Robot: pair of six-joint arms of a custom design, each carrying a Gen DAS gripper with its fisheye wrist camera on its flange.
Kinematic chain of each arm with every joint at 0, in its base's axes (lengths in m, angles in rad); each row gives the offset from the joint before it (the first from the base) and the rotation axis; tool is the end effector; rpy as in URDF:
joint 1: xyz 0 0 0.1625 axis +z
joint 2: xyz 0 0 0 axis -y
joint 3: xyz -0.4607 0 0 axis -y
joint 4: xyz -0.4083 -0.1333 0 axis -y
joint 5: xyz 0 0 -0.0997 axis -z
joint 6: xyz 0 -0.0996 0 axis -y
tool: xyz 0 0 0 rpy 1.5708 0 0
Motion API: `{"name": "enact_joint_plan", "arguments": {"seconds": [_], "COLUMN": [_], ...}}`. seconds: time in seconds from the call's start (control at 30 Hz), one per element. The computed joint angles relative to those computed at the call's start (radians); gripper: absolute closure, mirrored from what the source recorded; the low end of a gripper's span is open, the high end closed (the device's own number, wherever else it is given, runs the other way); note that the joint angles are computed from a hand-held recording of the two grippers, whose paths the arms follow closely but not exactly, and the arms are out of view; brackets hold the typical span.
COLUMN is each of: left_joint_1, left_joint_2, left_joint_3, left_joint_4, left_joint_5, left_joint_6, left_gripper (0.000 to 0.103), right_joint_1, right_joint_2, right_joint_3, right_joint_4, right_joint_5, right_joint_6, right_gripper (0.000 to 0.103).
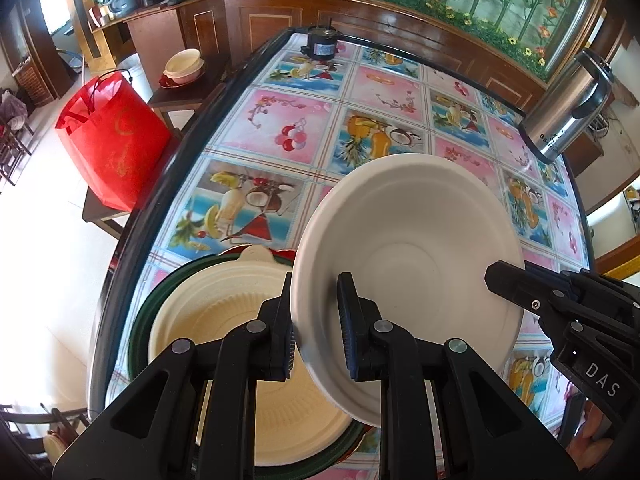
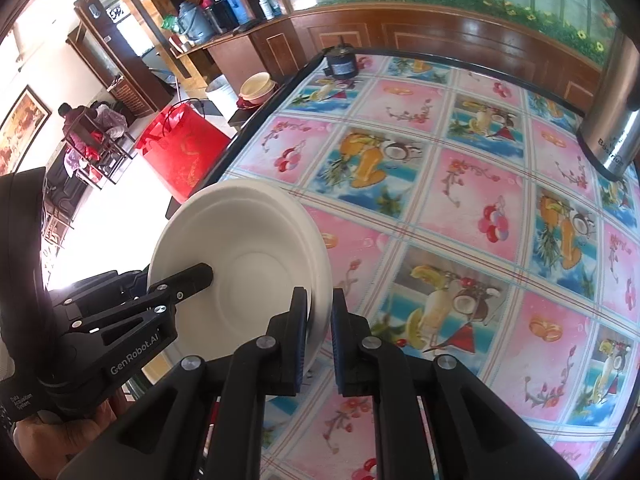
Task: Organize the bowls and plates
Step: 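Carry the white paper bowl with both tools to the stack, then lower the white paper bowl into the cream bowl and open both tools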
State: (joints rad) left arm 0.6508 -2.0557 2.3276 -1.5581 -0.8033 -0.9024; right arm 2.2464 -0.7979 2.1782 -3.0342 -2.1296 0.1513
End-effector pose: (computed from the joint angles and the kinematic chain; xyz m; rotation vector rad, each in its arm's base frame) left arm -0.0795 -0.3150 0.3636 0.1599 2.3982 -0.5550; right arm 0.3788 -0.3440 0.0155 0.6522 -2.5517 0.4038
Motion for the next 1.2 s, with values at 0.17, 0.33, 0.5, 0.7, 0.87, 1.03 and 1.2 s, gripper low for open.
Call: {"name": "enact_joint_plan", "arguments": {"seconds": [0.17,0.33,0.5,0.7,0.87,1.03,1.2], "left_joint_1": [-0.013,-0.013,0.000,0.022,0.029,0.018,0.002], "left_joint_2": [-0.078,-0.141,-0.189,-0.200,-0.211,-0.217,-0.220], "left_joint_3": [-0.019,-0.028,-0.017,0.002,0.009,0.013,0.013], "left_joint_4": [0.127,0.249,0.320,0.331,0.327,0.338,0.360], "left_joint_5": [0.007,0.008,-0.005,-0.003,-0.001,0.003,0.009], "left_joint_6": [-0.054,-0.113,-0.145,-0.140,-0.129,-0.137,-0.166], "left_gripper": [0.085,0.085,0.084,0.084,0.084,0.084,0.083], "right_joint_1": [0.035,0.067,0.083,0.102,0.109,0.117,0.116], "right_joint_2": [0.026,0.074,0.124,0.173,0.192,0.199,0.202], "right_joint_3": [-0.019,-0.051,-0.081,-0.110,-0.117,-0.119,-0.118], "right_joint_4": [0.018,0.046,0.078,0.126,0.142,0.139,0.130], "right_joint_5": [0.012,0.027,0.025,0.000,-0.027,-0.050,-0.051], "right_joint_6": [0.010,0.007,0.007,0.018,0.022,0.019,0.021], "right_gripper": [0.093,0.091,0.090,0.090,0.089,0.088,0.088]}}
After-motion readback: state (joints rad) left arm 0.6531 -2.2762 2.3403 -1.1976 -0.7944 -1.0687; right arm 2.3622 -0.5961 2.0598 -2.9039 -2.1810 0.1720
